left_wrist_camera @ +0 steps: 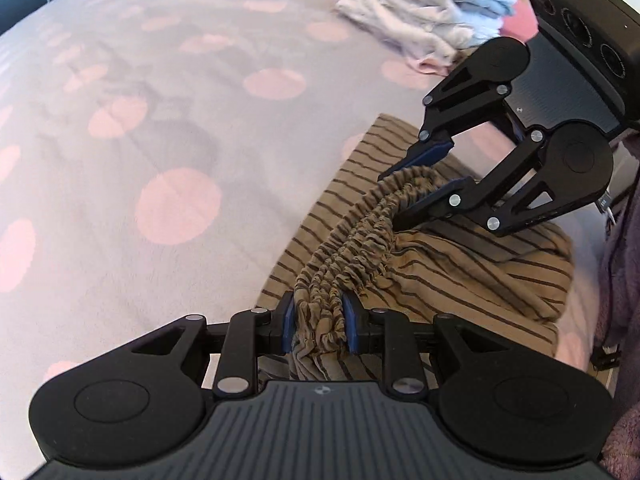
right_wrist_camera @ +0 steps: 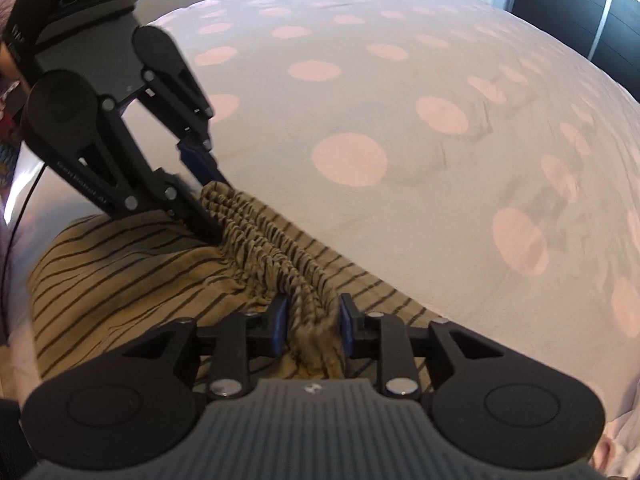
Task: Fold clothes
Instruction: 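Lower the folded pants onto the bed with both tools and release, then pinch the folded pants at the waistband with the left tool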
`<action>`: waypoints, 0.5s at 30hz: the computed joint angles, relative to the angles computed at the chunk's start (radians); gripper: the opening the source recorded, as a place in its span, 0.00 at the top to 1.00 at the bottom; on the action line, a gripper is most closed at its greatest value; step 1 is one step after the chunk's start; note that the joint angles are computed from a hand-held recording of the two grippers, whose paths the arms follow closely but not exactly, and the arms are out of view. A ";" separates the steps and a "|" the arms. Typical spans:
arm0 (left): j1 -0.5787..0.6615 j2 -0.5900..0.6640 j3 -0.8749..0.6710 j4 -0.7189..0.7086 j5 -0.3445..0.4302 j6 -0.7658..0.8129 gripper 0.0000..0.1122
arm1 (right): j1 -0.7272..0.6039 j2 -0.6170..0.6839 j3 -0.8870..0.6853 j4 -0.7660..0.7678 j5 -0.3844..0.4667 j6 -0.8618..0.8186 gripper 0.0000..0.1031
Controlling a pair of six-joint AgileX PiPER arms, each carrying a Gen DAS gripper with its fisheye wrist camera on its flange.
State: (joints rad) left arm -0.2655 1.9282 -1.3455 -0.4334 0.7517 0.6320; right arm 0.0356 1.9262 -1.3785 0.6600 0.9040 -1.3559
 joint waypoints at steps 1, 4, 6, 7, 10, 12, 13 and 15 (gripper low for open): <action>-0.003 0.005 0.000 0.011 -0.009 -0.017 0.76 | -0.002 0.002 0.007 0.004 -0.011 0.007 0.66; -0.011 0.000 0.009 0.051 -0.036 -0.065 0.68 | 0.012 -0.014 0.035 0.001 -0.053 0.042 0.59; -0.016 -0.023 0.024 0.073 -0.063 -0.112 0.65 | 0.013 -0.049 0.065 0.007 -0.083 0.058 0.53; -0.015 -0.039 0.036 0.073 -0.076 -0.130 0.65 | 0.014 -0.060 0.075 0.017 -0.099 0.066 0.53; -0.007 -0.107 0.095 0.056 -0.116 -0.191 0.56 | -0.020 -0.115 0.119 0.076 -0.124 0.060 0.38; 0.000 -0.162 0.145 0.045 -0.137 -0.240 0.49 | -0.045 -0.126 0.139 0.120 -0.131 0.076 0.25; -0.001 -0.192 0.172 0.053 -0.150 -0.279 0.46 | -0.065 -0.138 0.147 0.129 -0.111 0.095 0.24; -0.007 -0.250 0.231 0.077 -0.172 -0.368 0.44 | -0.098 -0.163 0.169 0.129 -0.084 0.157 0.12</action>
